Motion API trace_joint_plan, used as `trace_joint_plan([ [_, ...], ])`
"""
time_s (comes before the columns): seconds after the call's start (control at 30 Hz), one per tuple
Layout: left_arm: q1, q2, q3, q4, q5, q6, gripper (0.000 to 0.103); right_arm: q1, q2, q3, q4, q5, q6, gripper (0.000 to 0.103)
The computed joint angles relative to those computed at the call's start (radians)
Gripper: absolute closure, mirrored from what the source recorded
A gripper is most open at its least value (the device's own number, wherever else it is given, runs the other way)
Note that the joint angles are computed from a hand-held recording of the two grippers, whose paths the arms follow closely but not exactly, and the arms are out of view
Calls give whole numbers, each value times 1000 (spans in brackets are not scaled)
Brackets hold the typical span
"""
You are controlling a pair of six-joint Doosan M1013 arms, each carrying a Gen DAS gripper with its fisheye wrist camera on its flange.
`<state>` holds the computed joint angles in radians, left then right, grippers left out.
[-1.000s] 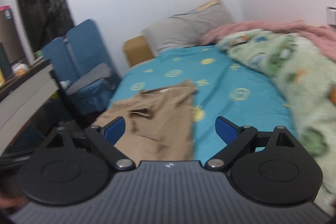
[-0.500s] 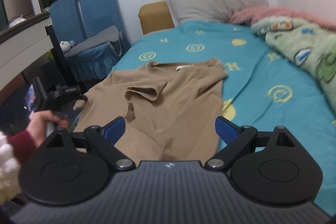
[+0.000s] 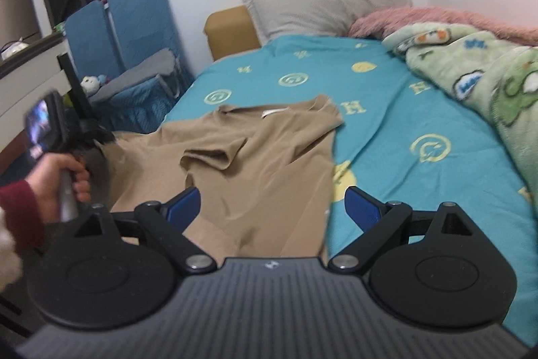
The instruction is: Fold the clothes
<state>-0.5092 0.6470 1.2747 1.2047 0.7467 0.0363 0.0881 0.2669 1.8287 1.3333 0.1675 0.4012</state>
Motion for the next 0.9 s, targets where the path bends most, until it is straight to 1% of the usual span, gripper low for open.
trace_joint_plan([
  [0.07, -36, -3, -32, 41, -5, 105, 97, -6, -6, 5, 56, -14, -43, 9],
  [0.1, -54, -4, -49, 49, -12, 162, 97, -11, -9, 7, 62, -18, -40, 9],
  [0.17, -90, -1, -86, 34, -37, 276, 97, -20, -14, 11, 58, -24, -13, 9],
  [0.23, -122, 17, -130, -9, -56, 386, 97, -30, -18, 16, 80, -23, -17, 9],
  [0.3, -148, 44, -173, -73, -67, 480, 97, -40, -20, 22, 102, -20, -28, 9],
  [0.4, -175, 90, -234, -225, -74, 618, 95, -53, -23, 30, 165, -13, -73, 9],
  [0.43, -179, 102, -247, -290, -82, 664, 87, -57, -22, 32, 201, -13, -106, 9],
  [0.47, -180, 106, -247, -352, -102, 699, 84, -61, -21, 35, 250, -11, -152, 9],
  [0.5, -180, 104, -232, -388, -124, 712, 78, -65, -20, 37, 291, -6, -188, 9],
  [0.53, -180, 97, -210, -411, -142, 718, 65, -70, -19, 38, 324, 1, -215, 9],
  [0.6, -184, 70, -154, -435, -169, 719, 56, -81, -19, 41, 366, 31, -243, 9],
  [0.67, -186, 20, -71, -473, -181, 705, 56, -91, -21, 46, 403, 66, -268, 9],
  [0.77, -182, -81, 69, -575, -163, 669, 54, -104, -31, 61, 422, 132, -289, 9],
  [0.83, -181, -158, 167, -632, -123, 628, 54, -112, -39, 73, 420, 179, -289, 9],
  [0.9, -179, -227, 250, -679, -60, 588, 54, -117, -47, 85, 411, 217, -282, 9],
])
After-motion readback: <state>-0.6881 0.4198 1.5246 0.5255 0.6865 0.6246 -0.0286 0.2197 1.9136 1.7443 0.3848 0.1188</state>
